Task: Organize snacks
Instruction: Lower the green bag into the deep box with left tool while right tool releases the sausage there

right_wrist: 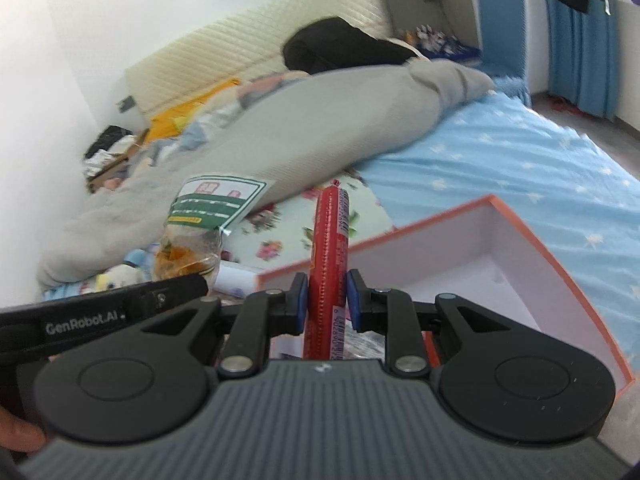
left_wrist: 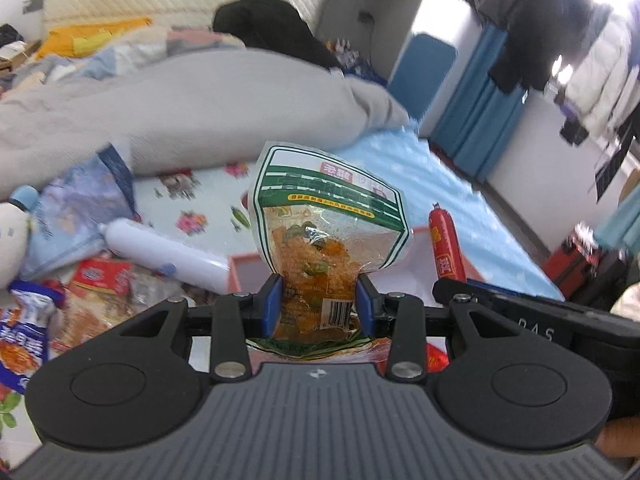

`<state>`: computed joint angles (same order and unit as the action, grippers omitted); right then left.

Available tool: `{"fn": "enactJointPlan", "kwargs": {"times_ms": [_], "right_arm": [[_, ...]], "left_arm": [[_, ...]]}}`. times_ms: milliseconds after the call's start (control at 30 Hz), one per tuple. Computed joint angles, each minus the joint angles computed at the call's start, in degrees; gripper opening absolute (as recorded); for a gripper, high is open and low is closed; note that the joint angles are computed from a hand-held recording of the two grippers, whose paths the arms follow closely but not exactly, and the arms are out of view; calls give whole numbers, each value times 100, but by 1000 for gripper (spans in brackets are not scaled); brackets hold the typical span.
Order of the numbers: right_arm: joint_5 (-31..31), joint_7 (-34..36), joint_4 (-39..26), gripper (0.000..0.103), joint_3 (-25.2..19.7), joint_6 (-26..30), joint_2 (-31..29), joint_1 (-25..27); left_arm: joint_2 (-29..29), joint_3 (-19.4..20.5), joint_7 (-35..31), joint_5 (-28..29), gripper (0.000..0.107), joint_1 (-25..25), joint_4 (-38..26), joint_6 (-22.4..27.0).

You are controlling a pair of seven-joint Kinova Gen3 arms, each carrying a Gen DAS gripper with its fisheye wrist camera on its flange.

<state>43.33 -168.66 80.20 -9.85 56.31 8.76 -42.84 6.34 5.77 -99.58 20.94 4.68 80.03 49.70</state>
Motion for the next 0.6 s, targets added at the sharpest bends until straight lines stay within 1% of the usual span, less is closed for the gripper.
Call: {"fn": "enactJointPlan", "kwargs": {"times_ms": [200,367,467,600], "right_arm": [[-468,75,372,24,95,-236,38,336],[-793,171,660,24,172,-485,130,535],[-1011,218,818,24,211,-629,165,623],[-1261,309,973,24,257,-815,192,729]], "left_arm": [[669,144,205,-377,44,296,-268,78],[1089,198,280,-652,44,469,-449,157],[1264,189,375,-841,44,583,-546,230],[1383,189,471,-943,44,641,-577,244]]}}
